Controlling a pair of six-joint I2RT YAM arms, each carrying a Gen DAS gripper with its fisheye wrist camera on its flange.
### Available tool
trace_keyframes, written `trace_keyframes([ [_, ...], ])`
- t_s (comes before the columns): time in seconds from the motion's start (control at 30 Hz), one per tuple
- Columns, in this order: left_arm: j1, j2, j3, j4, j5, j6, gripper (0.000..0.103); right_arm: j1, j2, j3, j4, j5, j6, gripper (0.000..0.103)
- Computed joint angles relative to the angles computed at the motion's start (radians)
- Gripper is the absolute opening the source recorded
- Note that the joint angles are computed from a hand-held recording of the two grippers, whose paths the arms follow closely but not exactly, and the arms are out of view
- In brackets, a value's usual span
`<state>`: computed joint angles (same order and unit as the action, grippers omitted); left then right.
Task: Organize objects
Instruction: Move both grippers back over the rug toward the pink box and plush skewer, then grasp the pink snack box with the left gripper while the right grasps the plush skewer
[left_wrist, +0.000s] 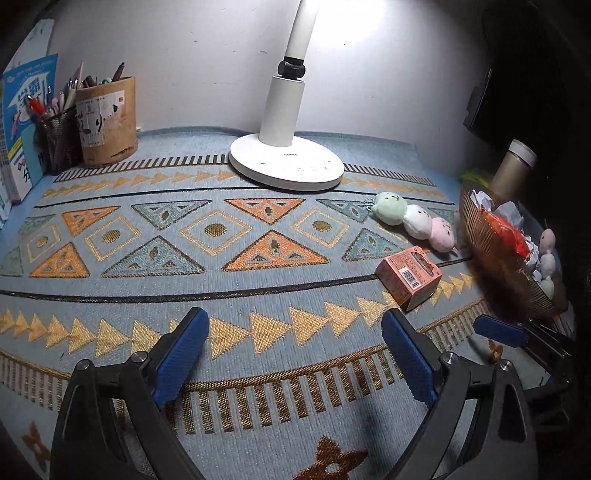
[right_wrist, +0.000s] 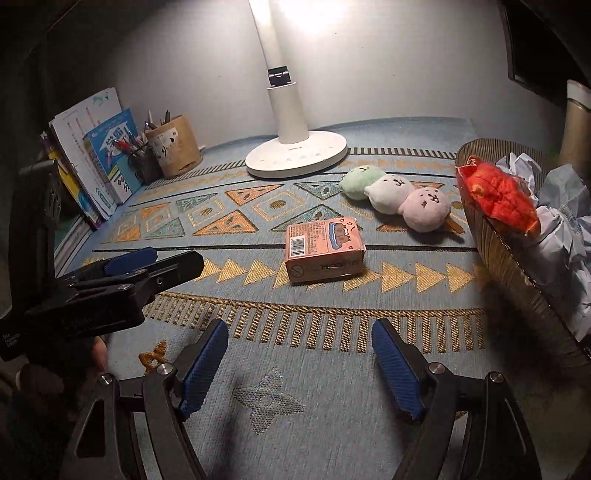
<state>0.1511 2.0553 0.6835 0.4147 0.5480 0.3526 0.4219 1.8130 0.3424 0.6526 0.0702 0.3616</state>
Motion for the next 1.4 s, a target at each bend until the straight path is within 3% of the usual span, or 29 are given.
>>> trace_keyframes([
  [0.73, -0.004, -0.006, 0.008, -0.028, -0.010, 0.019, 0.095, -0.003, 0.013, 0.013, -0.016, 0.011, 0.012, 0.079],
  [0.87, -0.001, -0.011, 0.012, -0.050, 0.008, 0.045, 0.094, -0.039, -0.028, 0.003, -0.033, -0.076, 0.002, 0.079],
  [0.93, 0.002, -0.016, 0.035, -0.121, 0.041, 0.096, 0.094, -0.078, -0.108, 0.004, -0.102, -0.159, -0.022, 0.079],
  [1.03, -0.025, -0.055, 0.052, -0.205, 0.036, 0.186, 0.094, -0.087, -0.258, 0.077, -0.316, -0.037, -0.093, 0.079],
  [1.1, -0.060, -0.097, 0.049, -0.218, 0.018, 0.231, 0.094, -0.131, -0.265, 0.195, -0.467, -0.020, -0.153, 0.079],
  [1.2, -0.127, -0.111, 0.103, -0.302, 0.023, 0.306, 0.095, -0.185, -0.118, 0.480, -0.738, -0.064, -0.290, 0.079],
  [1.27, -0.178, -0.076, 0.154, -0.335, 0.006, 0.341, 0.094, -0.177, 0.006, 0.653, -0.865, -0.006, -0.367, 0.079],
  [1.4, -0.245, 0.044, 0.293, -0.423, -0.001, 0.353, 0.092, -0.198, 0.263, 0.976, -1.108, -0.041, -0.462, 0.079],
])
